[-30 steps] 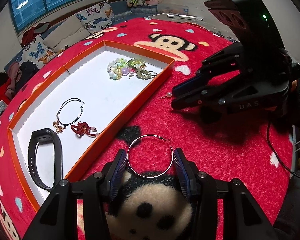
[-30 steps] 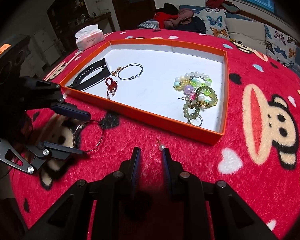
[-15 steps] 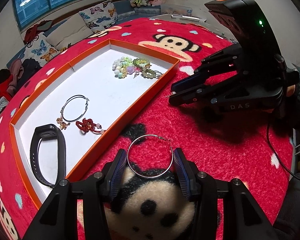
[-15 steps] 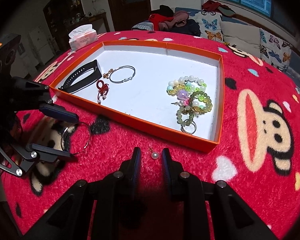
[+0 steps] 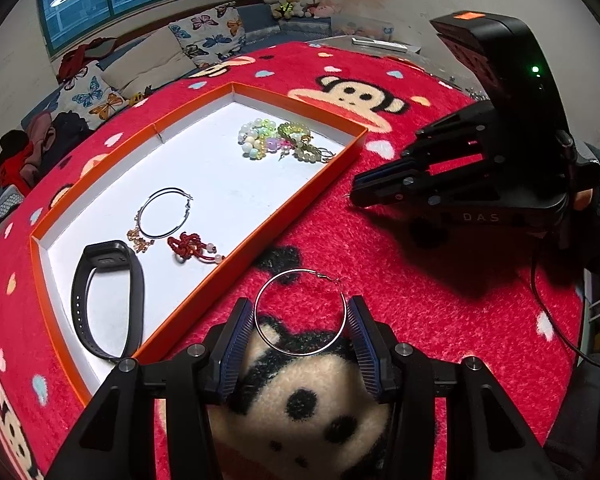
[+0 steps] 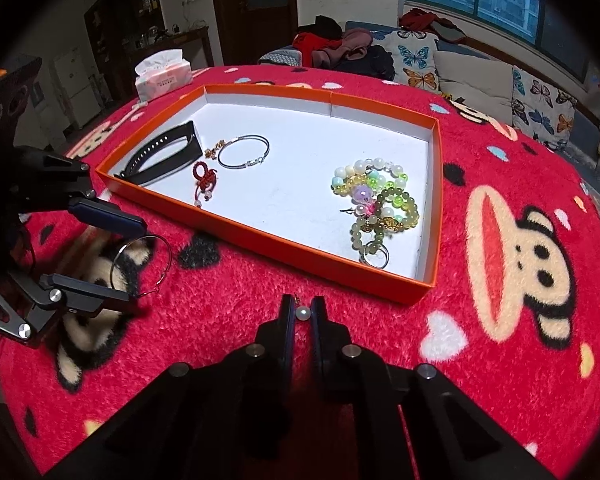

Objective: Organize jewelry
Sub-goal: 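Carry the hoop over the tray with the left tool while the right tool carries the pearl earring, then lower the hoop into the tray with the left tool while the right tool releases the pearl earring there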

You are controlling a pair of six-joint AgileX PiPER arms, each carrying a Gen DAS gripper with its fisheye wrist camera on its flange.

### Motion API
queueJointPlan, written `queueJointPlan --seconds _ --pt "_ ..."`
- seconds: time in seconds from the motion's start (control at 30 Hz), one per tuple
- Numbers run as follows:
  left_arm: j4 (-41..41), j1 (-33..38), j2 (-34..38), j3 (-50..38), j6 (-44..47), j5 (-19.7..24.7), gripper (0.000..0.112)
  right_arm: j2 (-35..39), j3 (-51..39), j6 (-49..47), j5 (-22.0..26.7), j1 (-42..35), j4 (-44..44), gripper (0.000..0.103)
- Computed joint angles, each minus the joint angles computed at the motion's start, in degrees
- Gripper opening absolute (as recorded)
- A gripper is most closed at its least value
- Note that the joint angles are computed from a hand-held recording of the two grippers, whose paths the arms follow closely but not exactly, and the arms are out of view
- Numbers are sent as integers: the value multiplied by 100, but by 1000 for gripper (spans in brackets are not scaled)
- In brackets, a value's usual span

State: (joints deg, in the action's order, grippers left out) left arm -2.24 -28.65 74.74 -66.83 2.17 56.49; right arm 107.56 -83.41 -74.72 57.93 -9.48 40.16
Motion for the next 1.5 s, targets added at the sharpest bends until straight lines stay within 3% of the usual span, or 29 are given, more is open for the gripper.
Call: queueJointPlan --seconds 0.23,0.43,0.9,1.2,1.5 --pt "4 137 -115 -213 -107 120 52 -102 -165 34 439 -194 272 10" --pt "103 391 40 -698 -166 229 52 -52 -461 206 527 -203 516 10" --pt "-57 1208 1545 -2232 29 351 52 634 -1312 1050 296 151 319 10" --pt "-26 1259 2289 -2663 -45 388 52 771 -1376 1241 273 204 126 10" --pt "28 1246 2514 -2743 -142 384 52 828 -1422 1332 290 227 35 10"
